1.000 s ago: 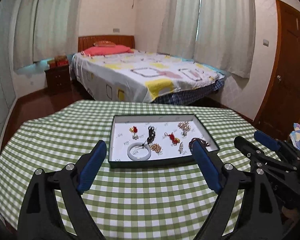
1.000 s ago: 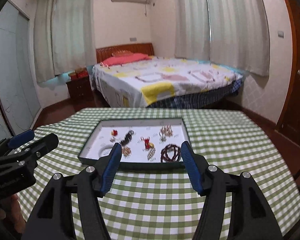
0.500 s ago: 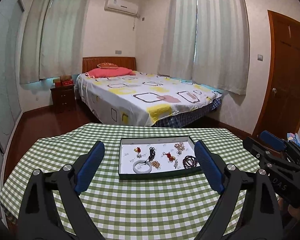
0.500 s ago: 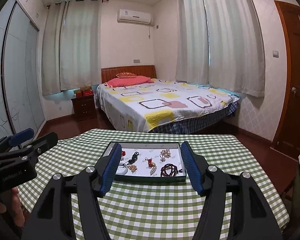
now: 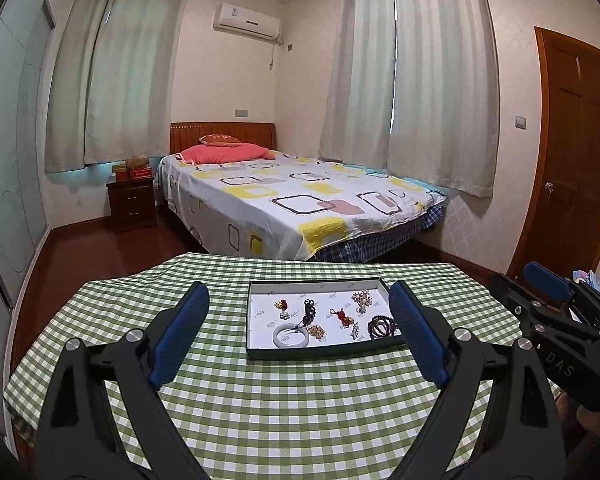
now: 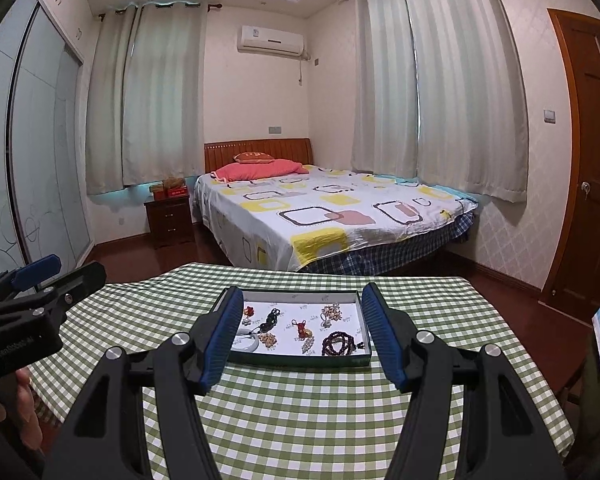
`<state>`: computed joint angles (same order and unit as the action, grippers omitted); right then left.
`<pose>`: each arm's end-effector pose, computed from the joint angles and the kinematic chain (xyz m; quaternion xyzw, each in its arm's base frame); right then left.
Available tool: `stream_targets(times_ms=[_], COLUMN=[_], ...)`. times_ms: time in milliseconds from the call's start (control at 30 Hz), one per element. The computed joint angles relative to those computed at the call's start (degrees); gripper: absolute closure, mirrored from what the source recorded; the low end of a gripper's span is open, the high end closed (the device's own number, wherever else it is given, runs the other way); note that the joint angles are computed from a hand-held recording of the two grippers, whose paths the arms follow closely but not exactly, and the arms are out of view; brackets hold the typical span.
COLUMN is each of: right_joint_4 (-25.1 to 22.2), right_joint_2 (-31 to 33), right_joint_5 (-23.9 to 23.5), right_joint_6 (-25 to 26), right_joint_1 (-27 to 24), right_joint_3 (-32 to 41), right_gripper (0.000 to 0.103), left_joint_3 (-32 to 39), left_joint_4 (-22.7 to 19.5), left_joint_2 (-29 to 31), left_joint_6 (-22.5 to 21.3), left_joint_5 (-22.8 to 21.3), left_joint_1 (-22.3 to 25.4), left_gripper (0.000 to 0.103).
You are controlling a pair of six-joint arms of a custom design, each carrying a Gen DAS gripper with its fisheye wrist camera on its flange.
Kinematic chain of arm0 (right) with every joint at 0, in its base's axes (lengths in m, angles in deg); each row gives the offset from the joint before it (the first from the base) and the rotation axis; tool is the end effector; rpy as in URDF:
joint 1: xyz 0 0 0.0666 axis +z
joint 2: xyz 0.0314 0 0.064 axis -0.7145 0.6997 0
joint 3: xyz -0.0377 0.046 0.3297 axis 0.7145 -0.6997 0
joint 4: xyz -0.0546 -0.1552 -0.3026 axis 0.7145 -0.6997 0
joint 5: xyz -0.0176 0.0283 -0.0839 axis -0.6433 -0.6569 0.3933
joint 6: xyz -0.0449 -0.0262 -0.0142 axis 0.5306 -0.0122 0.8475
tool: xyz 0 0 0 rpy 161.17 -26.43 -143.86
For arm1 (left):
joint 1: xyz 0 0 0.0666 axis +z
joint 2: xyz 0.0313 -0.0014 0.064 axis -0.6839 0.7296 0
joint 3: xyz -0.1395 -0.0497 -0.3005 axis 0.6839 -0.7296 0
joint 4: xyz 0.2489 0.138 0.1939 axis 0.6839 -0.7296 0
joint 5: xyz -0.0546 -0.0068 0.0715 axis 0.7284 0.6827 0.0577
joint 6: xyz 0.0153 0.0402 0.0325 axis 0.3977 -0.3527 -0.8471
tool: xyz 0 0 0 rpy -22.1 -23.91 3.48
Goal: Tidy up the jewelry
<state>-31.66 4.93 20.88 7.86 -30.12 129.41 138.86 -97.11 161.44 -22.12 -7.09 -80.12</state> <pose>0.4752 0.1323 0.4686 -0.1106 0.8133 0.0971 0.5629 0.3928 -0.2682 0.4864 -0.0656 0.8175 0.0060 0.5722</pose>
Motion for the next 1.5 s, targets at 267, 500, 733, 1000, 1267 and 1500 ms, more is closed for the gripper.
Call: stream_targets(times_ms=[267,500,733,1000,1267,1500], right_joint_4=[0.0,-0.1,-0.2,0.0,-0.2,-0.3], right_joint_2=[-0.2,-0.2,-0.2,-0.4,-0.4,-0.2], right_joint_5=[0.1,0.2,0.3,0.2,0.3,0.4], right_joint_6=[-0.1,-0.2,-0.2,-0.2,-0.1,0.0], right_joint_1=[0.1,0.0,-0.1,-0.1,-0.1,-0.1], right_joint_3=[0.0,0.4,0.5,0.1,0.4,0.8], right_gripper=[0.043,0.043,0.043,0.043,0.043,0.043], left_joint_3=[-0.8,-1.1,-1.3,-1.4,-1.7,-2.2], left_joint_4=[0.3,0.3,0.6,0.7,1.2,1.5], left_joint_2=[-0.3,-0.6,-0.7,-0.6,-0.7,-1.0], left_joint_6=[0.5,0.5,0.4,0.3,-0.2,0.0], left_joint_5=[0.0,-0.3,-0.6,-1.1,-1.3,-3.0], left_joint_1=[0.1,0.0,-0.1,-0.1,-0.1,-0.2], left_gripper=[0.014,0.014,0.014,0.013,0.013,0.006])
